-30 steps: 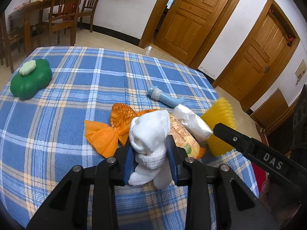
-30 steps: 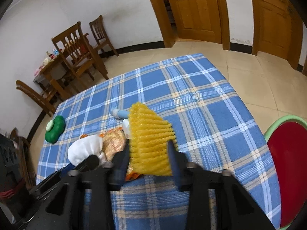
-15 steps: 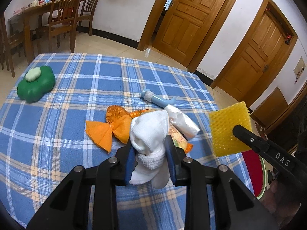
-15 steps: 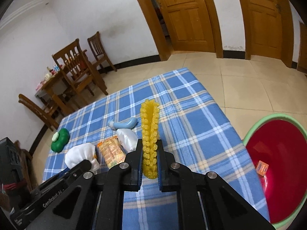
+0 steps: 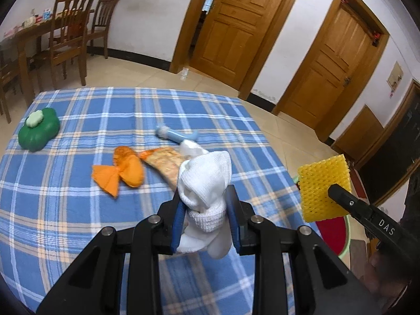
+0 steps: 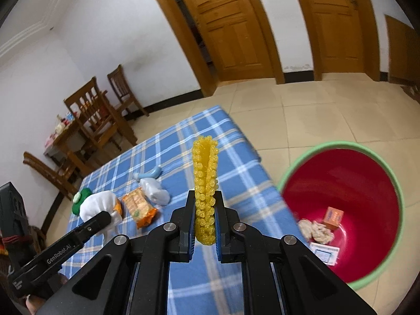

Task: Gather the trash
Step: 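Carry the brush and sock over the red bucket with both grippers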

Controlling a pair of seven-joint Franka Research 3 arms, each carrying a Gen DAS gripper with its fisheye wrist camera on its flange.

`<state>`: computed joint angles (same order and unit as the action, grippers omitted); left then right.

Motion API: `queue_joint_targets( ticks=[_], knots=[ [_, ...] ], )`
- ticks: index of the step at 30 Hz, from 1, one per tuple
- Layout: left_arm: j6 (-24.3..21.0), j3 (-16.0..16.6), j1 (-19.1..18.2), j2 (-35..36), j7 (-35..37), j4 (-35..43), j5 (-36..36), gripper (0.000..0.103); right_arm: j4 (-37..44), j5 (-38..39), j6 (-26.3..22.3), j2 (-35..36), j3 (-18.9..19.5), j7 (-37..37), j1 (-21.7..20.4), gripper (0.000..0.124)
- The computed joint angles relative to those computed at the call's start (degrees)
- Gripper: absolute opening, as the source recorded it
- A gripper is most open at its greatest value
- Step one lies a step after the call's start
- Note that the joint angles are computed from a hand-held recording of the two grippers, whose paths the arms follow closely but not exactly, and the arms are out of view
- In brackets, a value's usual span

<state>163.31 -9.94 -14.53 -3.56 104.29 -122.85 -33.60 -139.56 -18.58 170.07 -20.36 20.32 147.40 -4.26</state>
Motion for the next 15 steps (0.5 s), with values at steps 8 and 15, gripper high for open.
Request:
queue_joint_targets(
  ticks=[8, 15],
  knots=[
    [-2.4, -0.7, -2.2, -1.3, 1.9, 0.0, -1.0, 0.03, -6.6, 3.1, -0.4, -7.9, -0.1, 0.3, -2.1, 0.011],
    [-3.9, -1.4, -4.5, -1.6, 4.2, 0.7, -2.5, 0.03, -11.8, 7.0, -0.9, -14.1, 0.1, -0.8, -4.2, 0.011]
  ],
)
